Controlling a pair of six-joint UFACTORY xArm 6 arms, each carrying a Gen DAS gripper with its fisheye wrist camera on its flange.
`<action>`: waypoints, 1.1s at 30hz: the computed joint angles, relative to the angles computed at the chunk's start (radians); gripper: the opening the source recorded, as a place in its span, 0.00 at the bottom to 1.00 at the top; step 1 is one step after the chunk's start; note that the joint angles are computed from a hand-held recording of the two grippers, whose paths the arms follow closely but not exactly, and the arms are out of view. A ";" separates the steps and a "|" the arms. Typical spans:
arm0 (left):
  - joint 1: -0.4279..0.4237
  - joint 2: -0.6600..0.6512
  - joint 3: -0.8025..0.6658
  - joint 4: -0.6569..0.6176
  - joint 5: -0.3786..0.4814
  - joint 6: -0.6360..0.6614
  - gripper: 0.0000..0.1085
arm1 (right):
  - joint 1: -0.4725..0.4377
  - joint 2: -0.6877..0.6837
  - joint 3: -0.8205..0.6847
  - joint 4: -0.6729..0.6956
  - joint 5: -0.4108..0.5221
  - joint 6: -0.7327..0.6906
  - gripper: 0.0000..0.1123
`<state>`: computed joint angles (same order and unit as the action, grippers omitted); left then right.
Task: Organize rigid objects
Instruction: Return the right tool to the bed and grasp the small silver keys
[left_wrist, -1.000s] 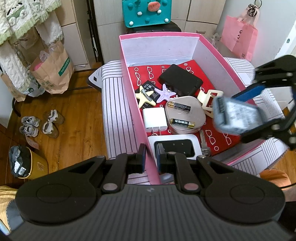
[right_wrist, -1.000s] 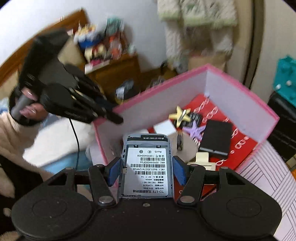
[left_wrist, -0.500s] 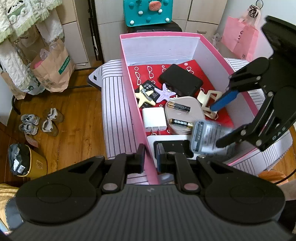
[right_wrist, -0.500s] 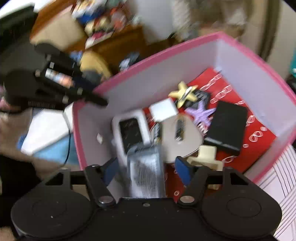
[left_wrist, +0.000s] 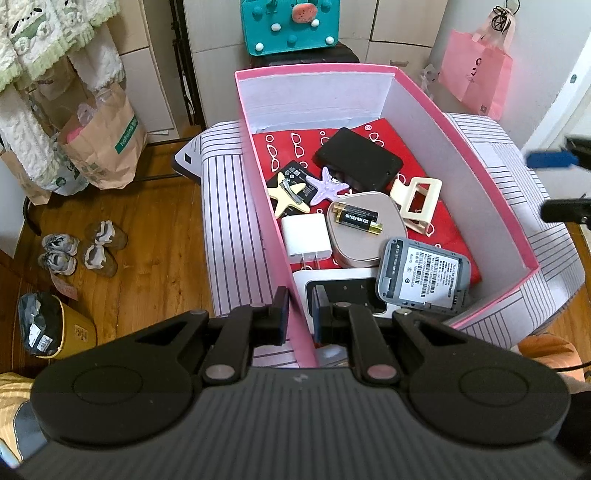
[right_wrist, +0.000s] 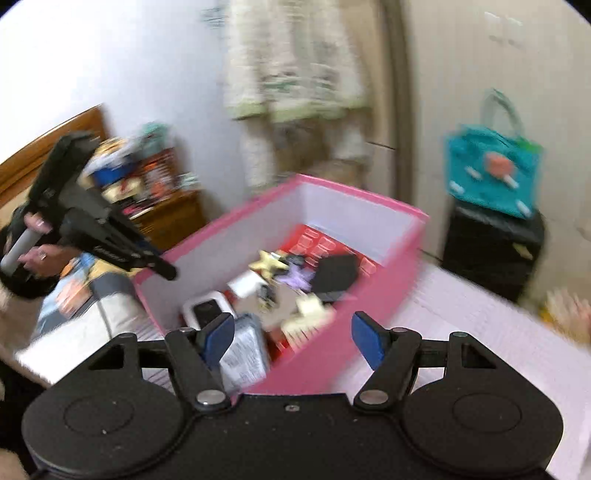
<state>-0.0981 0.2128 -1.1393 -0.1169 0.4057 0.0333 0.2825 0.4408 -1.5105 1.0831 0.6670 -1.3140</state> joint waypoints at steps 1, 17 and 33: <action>-0.001 -0.003 0.007 -0.003 -0.008 -0.001 0.10 | -0.007 -0.024 0.034 0.004 -0.011 0.013 0.67; -0.003 -0.015 0.040 -0.010 -0.056 -0.015 0.10 | 0.010 -0.052 0.303 0.266 -0.281 -0.077 0.68; -0.004 -0.017 0.040 0.024 -0.052 -0.050 0.11 | 0.051 0.125 0.141 0.298 -0.471 -0.093 0.10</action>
<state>-0.1019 0.1960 -1.0994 -0.0929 0.3539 -0.0170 0.3336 0.5658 -1.3691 1.3809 0.1957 -1.4073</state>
